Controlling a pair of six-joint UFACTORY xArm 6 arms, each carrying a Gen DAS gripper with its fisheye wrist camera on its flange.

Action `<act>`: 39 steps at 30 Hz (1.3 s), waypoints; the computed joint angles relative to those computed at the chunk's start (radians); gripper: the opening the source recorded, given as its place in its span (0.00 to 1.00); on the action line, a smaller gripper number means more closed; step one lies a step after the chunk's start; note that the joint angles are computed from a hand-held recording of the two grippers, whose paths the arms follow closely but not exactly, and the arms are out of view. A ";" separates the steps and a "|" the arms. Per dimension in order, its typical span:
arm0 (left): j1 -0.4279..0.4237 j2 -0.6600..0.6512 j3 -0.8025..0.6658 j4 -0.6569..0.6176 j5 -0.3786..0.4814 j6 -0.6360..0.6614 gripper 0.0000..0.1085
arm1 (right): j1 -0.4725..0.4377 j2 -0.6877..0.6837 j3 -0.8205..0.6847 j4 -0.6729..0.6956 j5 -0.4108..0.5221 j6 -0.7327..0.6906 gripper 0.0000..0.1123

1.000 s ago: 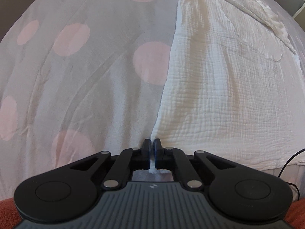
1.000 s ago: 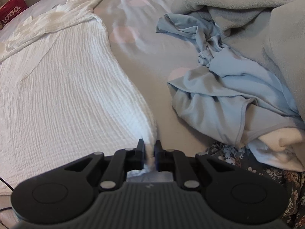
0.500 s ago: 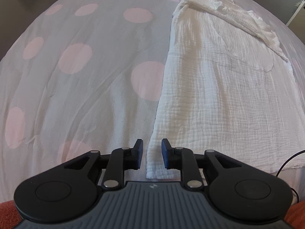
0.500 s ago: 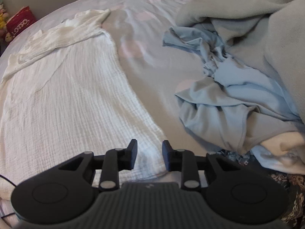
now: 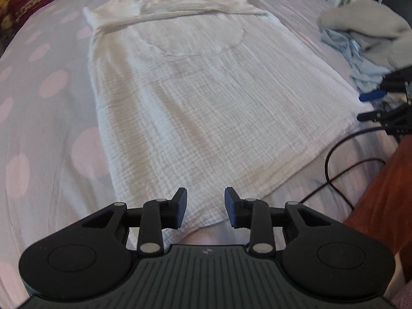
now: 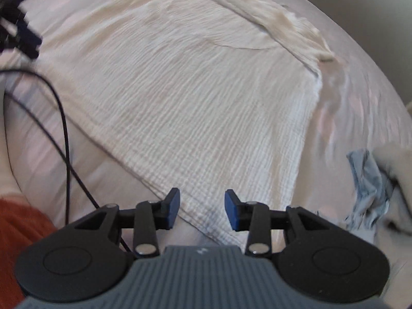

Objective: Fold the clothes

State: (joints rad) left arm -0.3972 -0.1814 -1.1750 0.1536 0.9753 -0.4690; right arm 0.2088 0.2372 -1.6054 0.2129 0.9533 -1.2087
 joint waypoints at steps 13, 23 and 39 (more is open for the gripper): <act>-0.088 0.139 -0.130 0.126 0.137 0.493 0.40 | 0.022 -0.071 0.190 -0.086 -0.160 -0.244 0.41; -0.144 0.138 -0.019 0.263 0.142 0.668 0.46 | 0.034 -0.094 0.272 -0.102 -0.275 -0.281 0.49; -0.175 0.123 0.026 0.535 0.138 0.437 0.04 | 0.027 -0.072 0.346 -0.198 -0.536 -0.268 0.05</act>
